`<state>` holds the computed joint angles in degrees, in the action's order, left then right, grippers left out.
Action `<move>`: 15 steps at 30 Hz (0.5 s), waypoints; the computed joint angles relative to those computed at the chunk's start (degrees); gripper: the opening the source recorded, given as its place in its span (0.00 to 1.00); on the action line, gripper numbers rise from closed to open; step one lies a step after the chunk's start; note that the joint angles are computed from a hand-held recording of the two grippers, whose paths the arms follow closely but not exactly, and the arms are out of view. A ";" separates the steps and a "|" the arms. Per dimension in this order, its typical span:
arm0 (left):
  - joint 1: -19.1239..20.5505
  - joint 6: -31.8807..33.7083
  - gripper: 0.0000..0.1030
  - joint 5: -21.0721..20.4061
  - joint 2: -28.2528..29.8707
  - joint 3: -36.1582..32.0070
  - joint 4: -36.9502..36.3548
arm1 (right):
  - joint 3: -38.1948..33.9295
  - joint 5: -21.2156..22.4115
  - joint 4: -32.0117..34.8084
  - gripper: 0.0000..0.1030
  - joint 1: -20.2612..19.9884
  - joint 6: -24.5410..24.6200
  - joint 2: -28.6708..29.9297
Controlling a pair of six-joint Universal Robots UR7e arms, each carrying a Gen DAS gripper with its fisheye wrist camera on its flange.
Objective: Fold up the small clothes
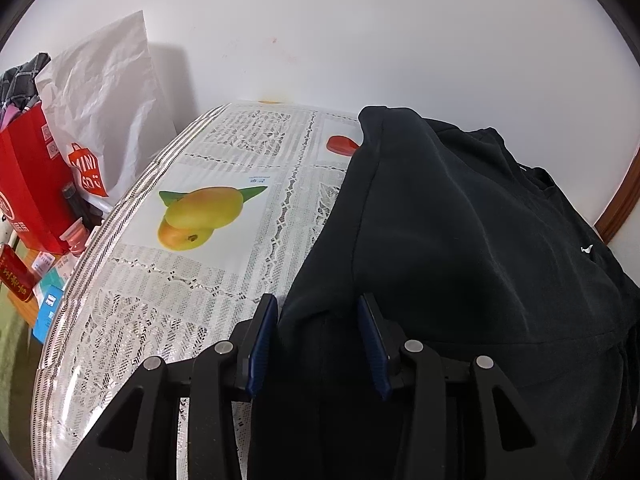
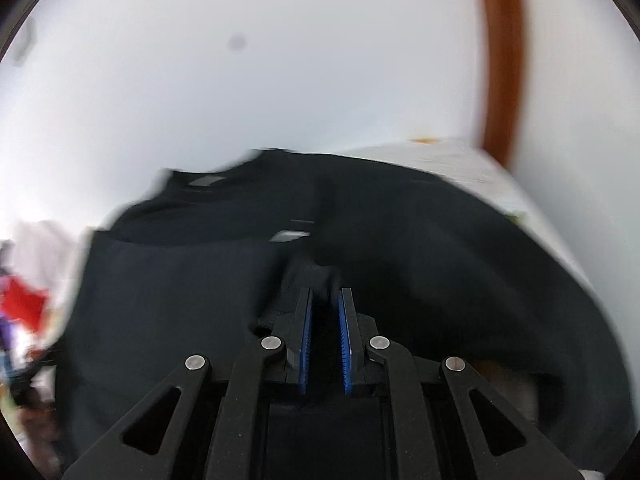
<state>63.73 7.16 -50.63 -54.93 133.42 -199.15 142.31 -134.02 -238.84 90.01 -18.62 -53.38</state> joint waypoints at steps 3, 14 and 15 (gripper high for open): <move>-0.25 0.03 0.42 0.69 0.19 0.05 -0.24 | 0.48 -2.08 -2.99 0.14 0.74 -0.39 0.54; -0.50 -0.79 0.51 2.12 0.16 0.10 -0.12 | -3.81 -4.56 -1.08 0.46 -0.29 -5.04 8.54; -0.54 -0.87 0.53 2.33 0.22 0.04 -0.07 | -3.26 -4.74 0.45 0.42 -1.27 -2.67 7.92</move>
